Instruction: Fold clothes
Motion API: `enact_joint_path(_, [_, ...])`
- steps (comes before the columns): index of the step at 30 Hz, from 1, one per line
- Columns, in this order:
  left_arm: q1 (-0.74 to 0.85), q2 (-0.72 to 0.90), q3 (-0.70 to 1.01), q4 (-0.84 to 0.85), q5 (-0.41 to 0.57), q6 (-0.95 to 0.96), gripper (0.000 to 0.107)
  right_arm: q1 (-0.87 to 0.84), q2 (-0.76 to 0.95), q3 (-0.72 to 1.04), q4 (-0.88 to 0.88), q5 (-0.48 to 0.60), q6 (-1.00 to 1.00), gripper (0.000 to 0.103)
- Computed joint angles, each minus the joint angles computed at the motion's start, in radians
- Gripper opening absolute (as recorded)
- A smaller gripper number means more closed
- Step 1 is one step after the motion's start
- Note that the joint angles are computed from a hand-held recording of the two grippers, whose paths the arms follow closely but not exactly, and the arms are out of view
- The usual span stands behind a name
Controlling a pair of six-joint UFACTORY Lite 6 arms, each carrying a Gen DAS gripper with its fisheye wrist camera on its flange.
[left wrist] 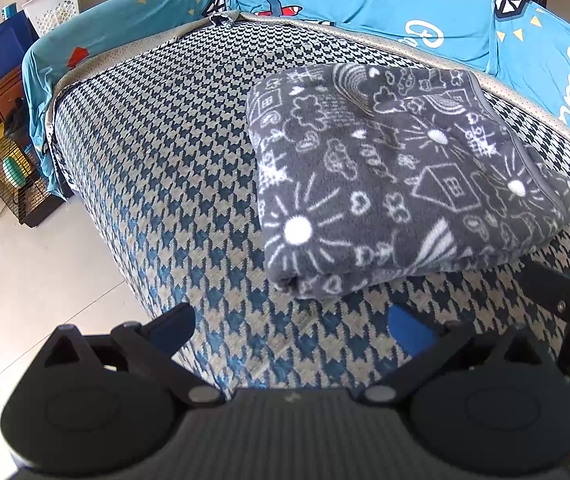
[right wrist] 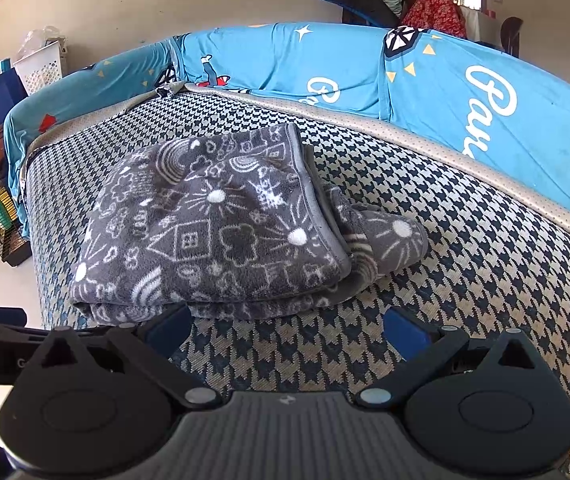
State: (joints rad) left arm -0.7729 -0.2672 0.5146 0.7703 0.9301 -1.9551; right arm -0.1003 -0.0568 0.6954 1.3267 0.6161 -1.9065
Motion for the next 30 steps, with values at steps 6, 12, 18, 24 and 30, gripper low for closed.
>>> enact_joint_path(6, [-0.012,0.013,0.009,0.007,0.013,-0.002,0.103,0.000,-0.002,-0.001,0.001,0.000,-0.001,0.103])
enact_joint_path(12, [-0.021,0.005,0.004,0.015,0.024,-0.018,0.103,0.001,-0.005,-0.005,0.003,-0.002,-0.004,0.103])
enact_joint_path(18, [-0.001,-0.009,-0.006,0.008,-0.002,-0.005,0.103,0.001,-0.006,-0.007,0.004,-0.002,-0.009,0.103])
enact_joint_path(24, [0.000,-0.013,-0.010,0.009,-0.017,-0.007,0.103,0.003,-0.003,-0.007,0.007,-0.004,-0.014,0.103])
enact_joint_path(30, [-0.010,-0.005,-0.008,0.022,-0.023,-0.020,0.103,0.005,-0.004,-0.009,0.012,-0.009,-0.023,0.103])
